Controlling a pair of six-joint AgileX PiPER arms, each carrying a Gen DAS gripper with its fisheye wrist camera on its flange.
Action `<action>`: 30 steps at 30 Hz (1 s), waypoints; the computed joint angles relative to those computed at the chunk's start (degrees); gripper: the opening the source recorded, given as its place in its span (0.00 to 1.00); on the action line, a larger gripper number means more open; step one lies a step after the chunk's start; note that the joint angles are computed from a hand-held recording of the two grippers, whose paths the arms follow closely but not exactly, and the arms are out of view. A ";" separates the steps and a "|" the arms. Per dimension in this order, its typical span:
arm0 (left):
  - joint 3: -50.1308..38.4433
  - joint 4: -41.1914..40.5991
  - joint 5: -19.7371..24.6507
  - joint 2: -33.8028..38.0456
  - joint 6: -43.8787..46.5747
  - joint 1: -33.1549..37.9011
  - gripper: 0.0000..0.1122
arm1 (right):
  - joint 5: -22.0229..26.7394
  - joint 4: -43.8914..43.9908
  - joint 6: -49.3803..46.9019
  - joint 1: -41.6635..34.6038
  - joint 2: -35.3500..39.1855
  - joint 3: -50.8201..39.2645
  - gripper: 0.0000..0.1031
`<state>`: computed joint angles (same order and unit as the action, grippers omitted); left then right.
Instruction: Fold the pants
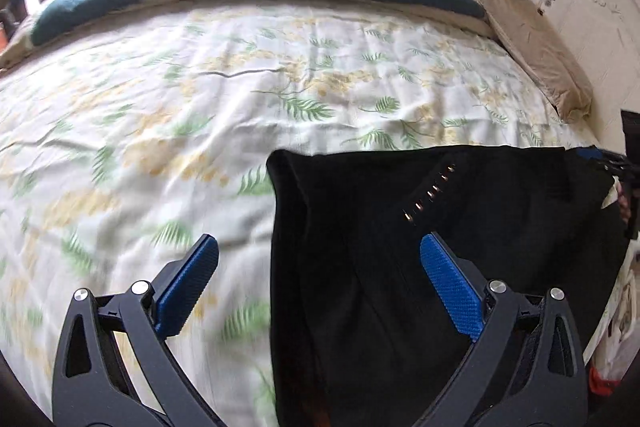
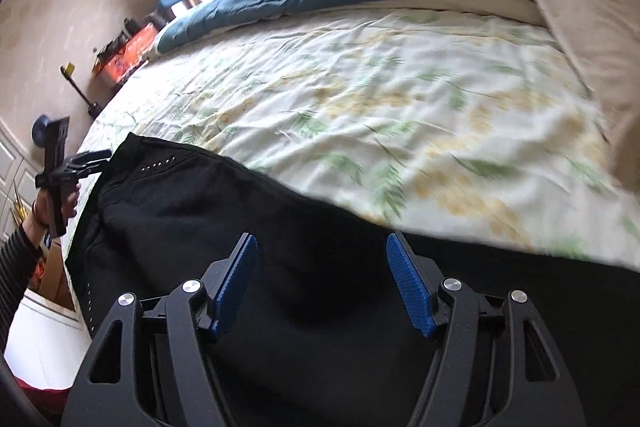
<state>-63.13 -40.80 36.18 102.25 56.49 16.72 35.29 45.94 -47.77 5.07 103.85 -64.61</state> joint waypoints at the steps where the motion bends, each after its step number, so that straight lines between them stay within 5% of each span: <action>1: -2.44 1.53 1.24 2.16 -1.24 -0.36 0.90 | 0.60 -0.67 0.84 0.84 1.79 -2.26 0.65; 5: -9.72 6.28 4.13 8.81 -5.25 -1.58 0.86 | 4.35 -4.39 3.98 3.63 8.90 -11.95 0.70; 9: -15.29 7.13 9.52 13.24 -9.14 -1.18 0.45 | 9.96 -8.37 6.28 5.09 15.06 -21.28 0.70; 11: -15.73 8.10 9.61 13.55 -9.64 -1.57 0.41 | 13.91 -9.28 6.44 5.60 18.23 -25.83 0.70; 13: -15.76 7.72 10.37 13.35 -8.15 -1.53 0.27 | 17.68 -10.38 7.30 6.03 20.79 -29.66 0.70; 14: -16.57 6.97 11.91 13.86 -7.77 -1.47 0.14 | 18.81 -11.03 7.69 6.27 21.56 -30.82 0.61; 15: -17.56 6.28 13.67 14.49 -7.75 -1.25 0.07 | 20.17 -12.76 8.87 6.90 22.53 -32.38 0.36; 18: -18.10 6.52 14.35 14.41 -9.06 -1.53 0.07 | 22.13 -18.23 13.09 8.61 23.62 -34.24 0.10; 30: -11.58 -5.25 18.05 4.34 -0.10 4.88 0.06 | 1.18 -23.20 11.68 13.42 -4.45 -6.70 0.09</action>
